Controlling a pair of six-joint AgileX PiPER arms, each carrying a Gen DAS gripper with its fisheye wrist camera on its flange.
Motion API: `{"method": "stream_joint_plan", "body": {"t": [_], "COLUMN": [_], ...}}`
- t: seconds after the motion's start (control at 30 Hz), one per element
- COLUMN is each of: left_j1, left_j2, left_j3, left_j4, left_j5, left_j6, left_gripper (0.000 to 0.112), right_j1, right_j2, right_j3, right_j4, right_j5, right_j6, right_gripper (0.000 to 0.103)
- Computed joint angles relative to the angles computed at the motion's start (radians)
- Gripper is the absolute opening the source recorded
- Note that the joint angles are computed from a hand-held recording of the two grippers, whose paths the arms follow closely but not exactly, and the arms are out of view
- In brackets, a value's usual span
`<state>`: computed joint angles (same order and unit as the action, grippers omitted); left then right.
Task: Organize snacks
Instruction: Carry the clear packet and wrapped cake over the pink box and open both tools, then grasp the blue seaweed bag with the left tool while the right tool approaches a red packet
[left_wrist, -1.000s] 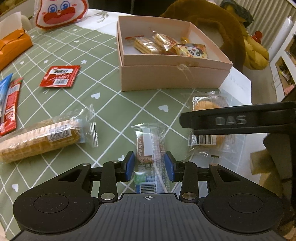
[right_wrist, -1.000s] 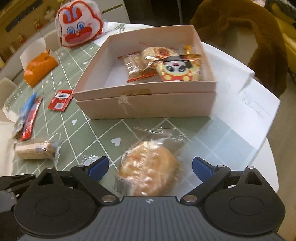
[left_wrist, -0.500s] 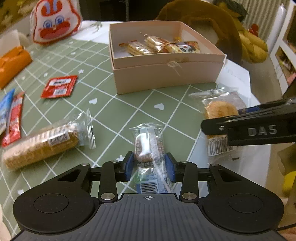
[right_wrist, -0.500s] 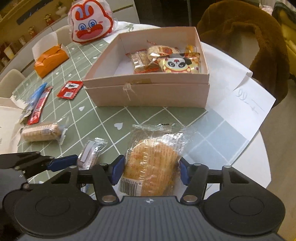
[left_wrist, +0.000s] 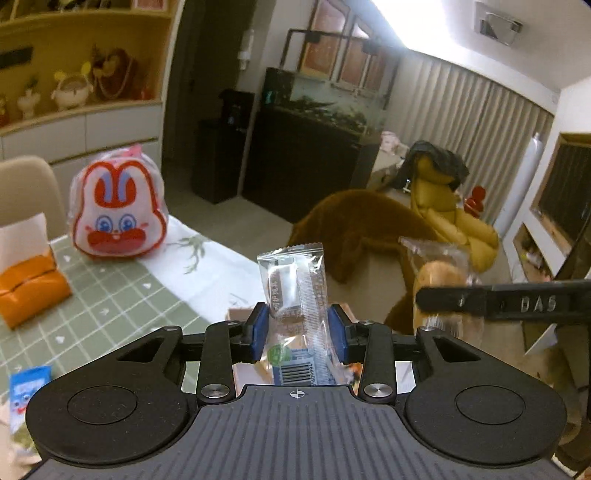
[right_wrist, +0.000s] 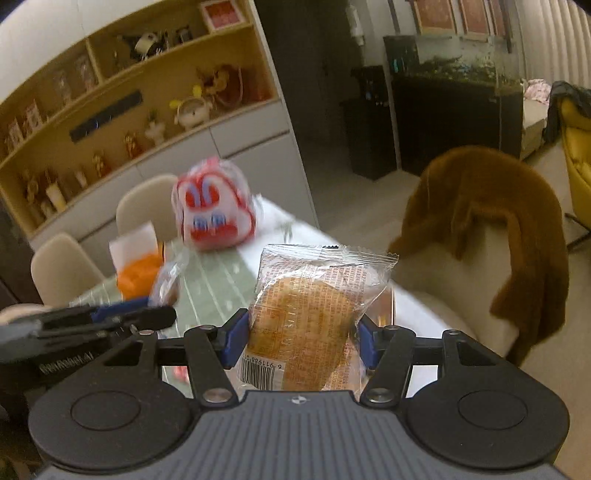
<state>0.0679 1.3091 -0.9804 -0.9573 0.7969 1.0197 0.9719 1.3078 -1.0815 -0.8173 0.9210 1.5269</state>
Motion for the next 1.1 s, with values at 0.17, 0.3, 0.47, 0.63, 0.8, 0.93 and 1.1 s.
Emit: {"method": "stream_joint_plan", "body": {"t": [0.17, 0.3, 0.47, 0.63, 0.8, 0.93, 1.1], "left_j1": [-0.054, -0.115, -0.011, 0.151, 0.301, 0.415, 0.521], "left_j2": [0.202, 0.367, 0.422, 0.39, 0.373, 0.409, 0.427], "left_j3": [-0.045, -0.054, -0.041, -0.006, 0.02, -0.013, -0.014], "left_j4": [-0.04, -0.053, -0.07, -0.048, -0.009, 0.047, 0.02], "left_j5": [0.023, -0.051, 0.001, -0.053, -0.188, -0.227, -0.214], "left_j6": [-0.03, -0.027, 0.014, 0.062, 0.09, 0.052, 0.068], "left_gripper": [0.042, 0.04, 0.04, 0.04, 0.04, 0.04, 0.04], "right_j1": [-0.178, -0.286, -0.348, -0.339, -0.291, -0.218, -0.164], "right_j2": [0.095, 0.219, 0.342, 0.391, 0.473, 0.555, 0.698], "right_j3": [-0.073, -0.07, -0.08, -0.111, -0.203, -0.307, -0.498], "right_j4": [0.083, 0.176, 0.287, 0.283, 0.328, 0.339, 0.442], "right_j5": [-0.073, -0.206, -0.275, -0.263, -0.255, -0.247, -0.248], "right_j6": [-0.139, -0.206, -0.251, -0.267, -0.361, -0.407, -0.533], "right_gripper": [0.059, 0.068, 0.077, 0.081, 0.083, 0.084, 0.089]}}
